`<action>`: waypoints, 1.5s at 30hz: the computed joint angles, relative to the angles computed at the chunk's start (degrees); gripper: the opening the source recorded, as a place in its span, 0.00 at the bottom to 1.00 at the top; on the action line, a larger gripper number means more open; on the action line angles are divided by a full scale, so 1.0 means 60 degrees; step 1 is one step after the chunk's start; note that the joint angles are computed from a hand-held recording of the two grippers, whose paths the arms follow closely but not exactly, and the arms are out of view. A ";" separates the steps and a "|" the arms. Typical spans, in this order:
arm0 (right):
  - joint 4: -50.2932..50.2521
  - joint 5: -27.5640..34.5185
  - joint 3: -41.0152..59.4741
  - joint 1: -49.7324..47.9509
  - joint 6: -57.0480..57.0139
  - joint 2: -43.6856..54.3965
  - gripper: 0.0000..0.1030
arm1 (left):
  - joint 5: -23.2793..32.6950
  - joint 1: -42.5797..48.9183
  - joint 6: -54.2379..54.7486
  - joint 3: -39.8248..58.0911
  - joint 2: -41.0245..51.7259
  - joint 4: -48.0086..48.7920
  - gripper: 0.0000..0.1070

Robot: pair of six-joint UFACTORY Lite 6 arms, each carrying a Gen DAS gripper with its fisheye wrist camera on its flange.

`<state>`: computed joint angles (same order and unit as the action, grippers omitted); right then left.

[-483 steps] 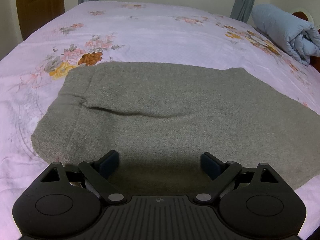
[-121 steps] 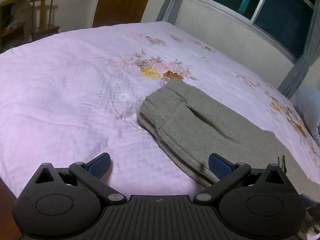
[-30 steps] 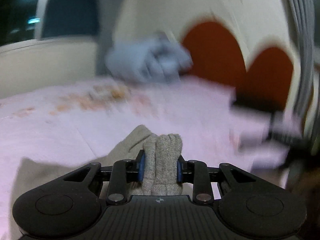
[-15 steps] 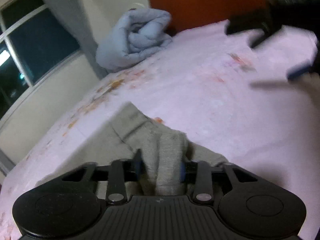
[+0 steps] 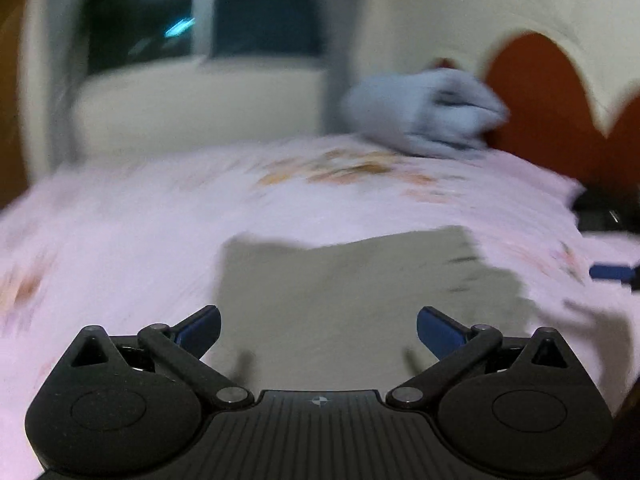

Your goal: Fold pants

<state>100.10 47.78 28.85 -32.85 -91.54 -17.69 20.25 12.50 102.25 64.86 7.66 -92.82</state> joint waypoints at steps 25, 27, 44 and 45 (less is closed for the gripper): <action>-0.1584 -0.4038 0.3308 0.6034 -0.0056 0.2003 0.71 | 0.0463 0.1416 -0.5075 0.1329 0.2415 0.4007 0.96; -0.3555 -0.4830 0.3555 0.6371 0.1890 0.2558 0.70 | 0.0470 0.1412 -0.5151 0.1423 0.2460 0.4142 0.96; -0.1793 -0.4299 0.4194 0.5796 0.0462 0.2408 0.76 | 0.0980 0.1595 -0.5854 0.3617 0.3130 0.5734 0.96; -0.1454 -0.4851 0.4293 0.6010 -0.0013 0.2526 0.76 | 0.1077 0.1565 -0.6086 0.4191 0.3441 0.5923 0.96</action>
<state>91.38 18.67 54.61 3.22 -91.62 -2.53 26.71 21.89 65.73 90.01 28.31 -57.28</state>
